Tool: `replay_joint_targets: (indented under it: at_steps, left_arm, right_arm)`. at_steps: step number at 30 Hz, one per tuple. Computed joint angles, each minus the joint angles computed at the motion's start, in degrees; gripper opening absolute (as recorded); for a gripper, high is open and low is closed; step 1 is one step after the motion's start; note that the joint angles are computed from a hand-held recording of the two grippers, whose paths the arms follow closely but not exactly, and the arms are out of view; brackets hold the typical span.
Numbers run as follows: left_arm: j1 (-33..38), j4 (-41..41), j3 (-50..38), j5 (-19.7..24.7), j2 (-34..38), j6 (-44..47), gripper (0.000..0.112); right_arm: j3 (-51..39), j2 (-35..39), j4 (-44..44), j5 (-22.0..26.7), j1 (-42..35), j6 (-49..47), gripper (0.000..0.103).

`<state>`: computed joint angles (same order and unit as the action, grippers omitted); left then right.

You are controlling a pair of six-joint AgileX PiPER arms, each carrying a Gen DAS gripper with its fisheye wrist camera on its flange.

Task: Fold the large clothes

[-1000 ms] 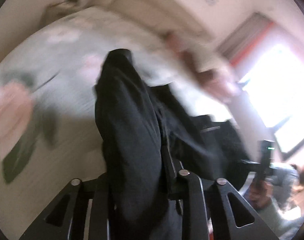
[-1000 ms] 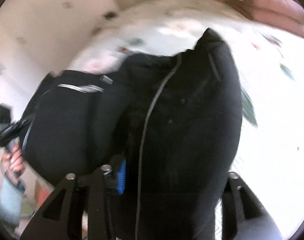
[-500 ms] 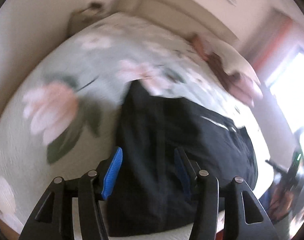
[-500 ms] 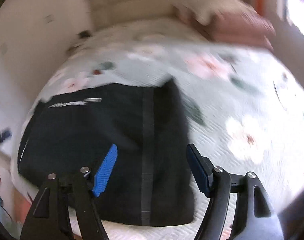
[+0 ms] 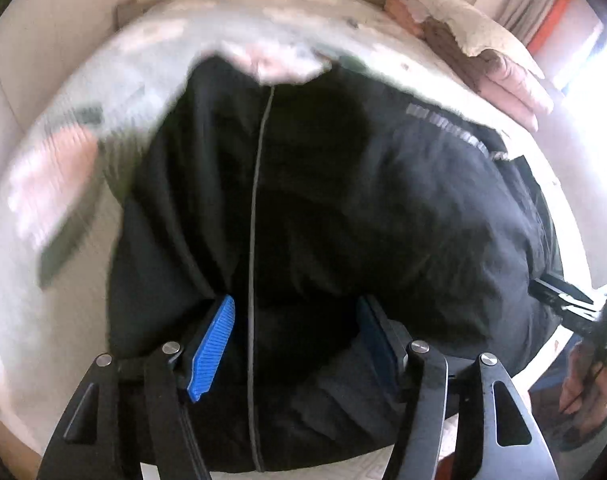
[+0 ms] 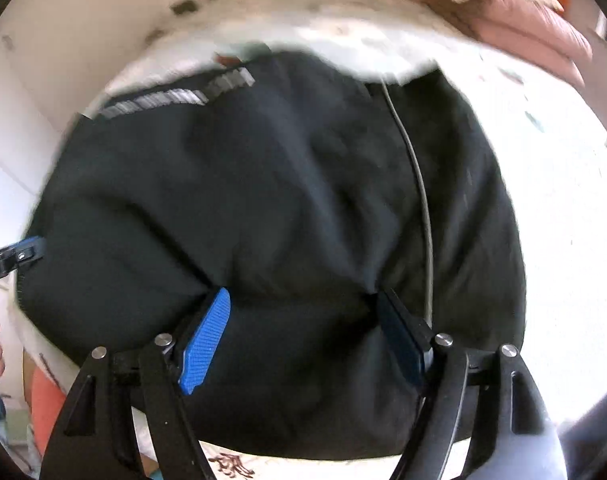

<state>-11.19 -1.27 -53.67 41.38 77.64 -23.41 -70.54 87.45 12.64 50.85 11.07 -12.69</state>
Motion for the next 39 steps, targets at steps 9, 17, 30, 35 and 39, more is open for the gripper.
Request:
replay_joint_targets:
  at_steps: [9,17,30,35,39]
  left_arm:
    - [12.64,-15.08,-13.78,-2.77,19.29,12.56,0.080]
    - [8.71,-7.07,-10.33,-14.16,21.12,6.16,0.086]
    - [-9.71,12.16,1.51,-7.29,0.81,-11.94,0.086]
    - [-30.98,29.25,5.34,4.77,-3.34,-40.59,0.086]
    - [-47.92,43.19,0.51,25.16,-3.65,-59.90,0.086]
  right_arm:
    - [-19.14,18.69,6.28,-0.86,3.25,5.87,0.080]
    - [-9.97,17.49,3.73,-14.82,6.87,5.79,0.087]
    - [16.03,-6.99,-3.43,-16.78,6.12,17.08,0.096]
    - [17.42,-12.69,-19.97,-4.40,15.99,33.92,0.096]
    - [12.79,-16.62,-15.29,1.80,13.88,33.39,0.097]
